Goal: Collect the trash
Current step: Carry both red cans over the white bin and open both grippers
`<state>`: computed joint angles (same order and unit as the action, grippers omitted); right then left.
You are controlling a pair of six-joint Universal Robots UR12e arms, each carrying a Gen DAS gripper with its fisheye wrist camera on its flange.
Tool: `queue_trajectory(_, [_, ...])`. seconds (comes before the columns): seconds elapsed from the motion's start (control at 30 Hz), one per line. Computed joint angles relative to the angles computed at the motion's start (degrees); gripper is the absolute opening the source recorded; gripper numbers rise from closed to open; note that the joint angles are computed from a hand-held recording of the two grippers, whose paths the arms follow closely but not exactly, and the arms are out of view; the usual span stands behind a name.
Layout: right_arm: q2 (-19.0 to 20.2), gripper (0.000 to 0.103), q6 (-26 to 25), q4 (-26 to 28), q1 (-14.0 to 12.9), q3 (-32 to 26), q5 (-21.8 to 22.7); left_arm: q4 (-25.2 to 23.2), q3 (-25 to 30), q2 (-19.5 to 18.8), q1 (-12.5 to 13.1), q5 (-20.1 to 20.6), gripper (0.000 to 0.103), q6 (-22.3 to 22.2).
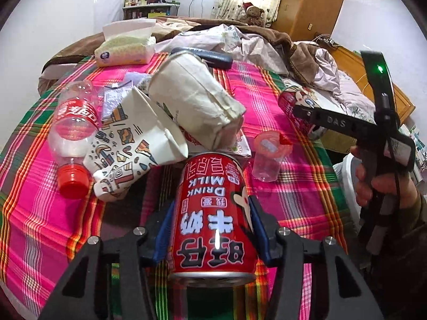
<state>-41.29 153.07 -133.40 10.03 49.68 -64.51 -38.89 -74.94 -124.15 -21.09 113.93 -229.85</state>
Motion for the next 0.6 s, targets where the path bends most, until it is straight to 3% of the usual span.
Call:
queue_trajectory(0.43, [-5.12, 0.054, 2.99, -5.49, -2.27, 8.84, 3.96, 0.59, -0.97, 0.45, -0.76, -0.84, 0.055, -1.25])
queue_trajectory(0.6, [-6.59, 0.054, 4.79, -8.04, -3.39, 11.09, 6.07, 1.74, 0.86, 0.03, -1.87, 1.17, 0.055, 2.26])
